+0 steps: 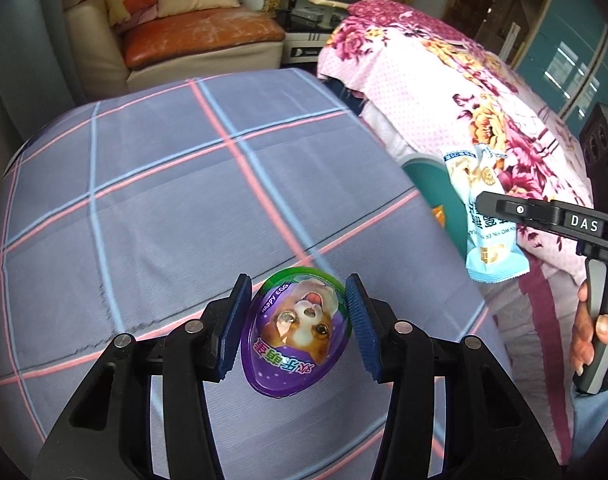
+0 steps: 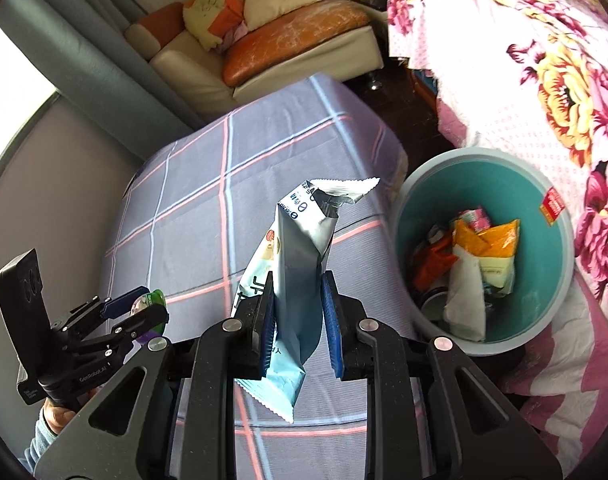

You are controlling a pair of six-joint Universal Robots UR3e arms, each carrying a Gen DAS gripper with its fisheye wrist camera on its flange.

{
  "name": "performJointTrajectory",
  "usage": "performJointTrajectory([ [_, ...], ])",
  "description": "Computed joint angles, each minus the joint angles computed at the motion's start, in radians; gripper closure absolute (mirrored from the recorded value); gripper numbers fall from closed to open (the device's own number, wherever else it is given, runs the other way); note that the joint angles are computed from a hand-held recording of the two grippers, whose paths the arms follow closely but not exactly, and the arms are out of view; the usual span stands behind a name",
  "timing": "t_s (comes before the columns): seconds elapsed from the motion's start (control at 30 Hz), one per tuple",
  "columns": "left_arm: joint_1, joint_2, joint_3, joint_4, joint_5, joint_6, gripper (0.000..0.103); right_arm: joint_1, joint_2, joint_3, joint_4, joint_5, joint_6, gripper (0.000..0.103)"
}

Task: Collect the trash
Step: 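Carry the purple egg and blue wrapper over the teal bin and release both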

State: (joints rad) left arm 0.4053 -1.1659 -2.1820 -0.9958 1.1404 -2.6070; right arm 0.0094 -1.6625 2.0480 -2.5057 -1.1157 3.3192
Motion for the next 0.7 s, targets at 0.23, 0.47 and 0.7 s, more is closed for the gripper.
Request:
performJointTrajectory([
  [0.23,-0.291,-0.252,0.163,0.171,0.054,-0.209,0.053,-0.216,-0.142,0.078,0.081,0.060,-0.118,0.082],
  [0.47,-0.499,-0.483,0.356,0.233,0.081,-0.341,0.053,-0.438,-0.281,0.117,0.236,0.113,-0.274,0.082],
  [0.7,-0.623,-0.643,0.511,0.242,0.094,-0.418,0.053,-0.587,-0.349,0.125,0.358,0.142,-0.401,0.082],
])
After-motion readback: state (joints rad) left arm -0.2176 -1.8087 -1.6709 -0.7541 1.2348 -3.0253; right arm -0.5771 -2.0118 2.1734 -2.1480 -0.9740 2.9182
